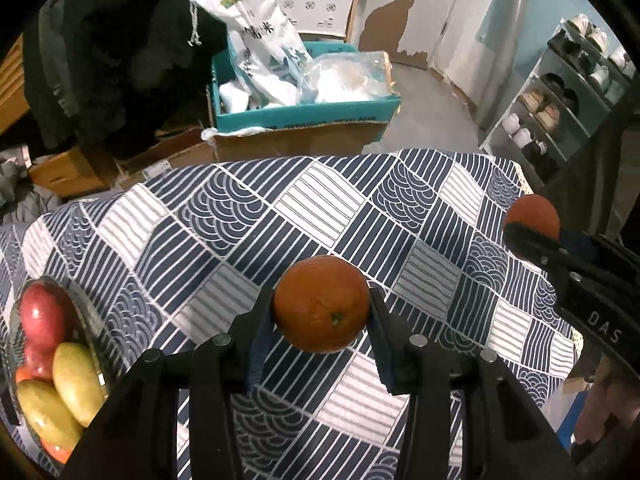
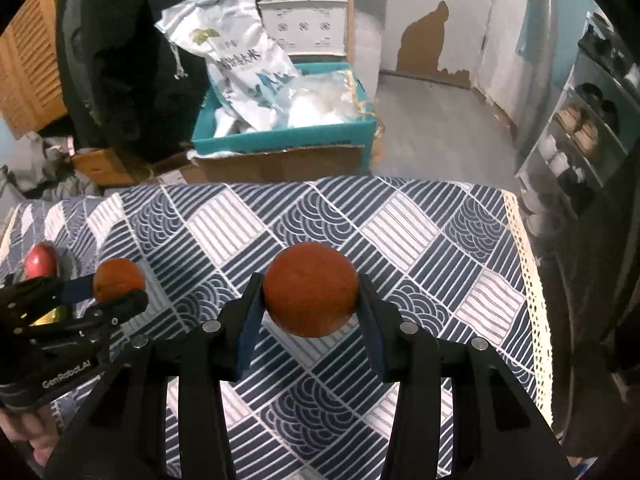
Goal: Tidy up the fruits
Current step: 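Carry the tangerine with the right tool while the left tool carries its tangerine to the bowl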
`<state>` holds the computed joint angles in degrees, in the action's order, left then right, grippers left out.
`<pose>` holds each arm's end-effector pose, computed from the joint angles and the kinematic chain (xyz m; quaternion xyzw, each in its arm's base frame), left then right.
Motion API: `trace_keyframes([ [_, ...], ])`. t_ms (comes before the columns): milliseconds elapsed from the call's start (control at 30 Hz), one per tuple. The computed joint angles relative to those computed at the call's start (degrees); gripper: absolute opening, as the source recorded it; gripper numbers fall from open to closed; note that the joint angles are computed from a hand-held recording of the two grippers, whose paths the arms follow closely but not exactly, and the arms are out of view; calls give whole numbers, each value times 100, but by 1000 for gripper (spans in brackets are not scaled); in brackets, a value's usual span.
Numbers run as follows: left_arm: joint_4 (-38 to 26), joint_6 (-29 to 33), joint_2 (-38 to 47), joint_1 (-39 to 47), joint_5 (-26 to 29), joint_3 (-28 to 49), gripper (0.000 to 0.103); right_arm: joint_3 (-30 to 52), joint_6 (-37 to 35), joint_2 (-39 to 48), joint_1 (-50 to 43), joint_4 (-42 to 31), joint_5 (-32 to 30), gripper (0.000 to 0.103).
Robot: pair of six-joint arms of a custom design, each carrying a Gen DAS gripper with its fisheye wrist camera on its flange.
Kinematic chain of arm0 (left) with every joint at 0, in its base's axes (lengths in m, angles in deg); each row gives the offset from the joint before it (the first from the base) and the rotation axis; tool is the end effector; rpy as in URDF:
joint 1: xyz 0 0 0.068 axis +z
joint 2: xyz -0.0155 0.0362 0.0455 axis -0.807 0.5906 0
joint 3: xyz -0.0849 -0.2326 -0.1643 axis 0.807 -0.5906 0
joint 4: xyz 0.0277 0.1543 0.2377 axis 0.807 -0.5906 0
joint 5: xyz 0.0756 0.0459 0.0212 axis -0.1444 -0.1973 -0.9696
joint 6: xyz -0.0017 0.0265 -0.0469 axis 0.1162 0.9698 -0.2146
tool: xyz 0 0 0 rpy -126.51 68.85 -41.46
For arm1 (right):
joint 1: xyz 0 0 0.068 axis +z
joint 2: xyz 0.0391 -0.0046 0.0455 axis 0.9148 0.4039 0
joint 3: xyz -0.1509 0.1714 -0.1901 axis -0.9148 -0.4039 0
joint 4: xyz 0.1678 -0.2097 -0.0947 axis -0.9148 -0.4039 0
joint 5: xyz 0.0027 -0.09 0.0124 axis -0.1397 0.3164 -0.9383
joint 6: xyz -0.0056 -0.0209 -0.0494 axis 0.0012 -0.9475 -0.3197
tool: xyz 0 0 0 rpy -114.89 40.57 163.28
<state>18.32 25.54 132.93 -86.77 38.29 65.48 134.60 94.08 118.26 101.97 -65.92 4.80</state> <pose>0.3192 -0.2143 0.2632 0.3049 0.9205 -0.1416 0.1992 0.2268 0.1435 0.2783 0.2039 0.9358 -0.0404 0.2848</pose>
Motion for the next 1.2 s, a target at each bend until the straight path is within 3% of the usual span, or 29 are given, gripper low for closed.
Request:
trace_keyframes([
  [567, -558, 450, -1040, 727, 229, -132, 45, 1078, -71, 535, 799, -244, 246, 44],
  [1200, -944, 1334, -1565, 2286, 680, -275, 45, 2388, -561, 1560, 1358, -132, 214, 44],
])
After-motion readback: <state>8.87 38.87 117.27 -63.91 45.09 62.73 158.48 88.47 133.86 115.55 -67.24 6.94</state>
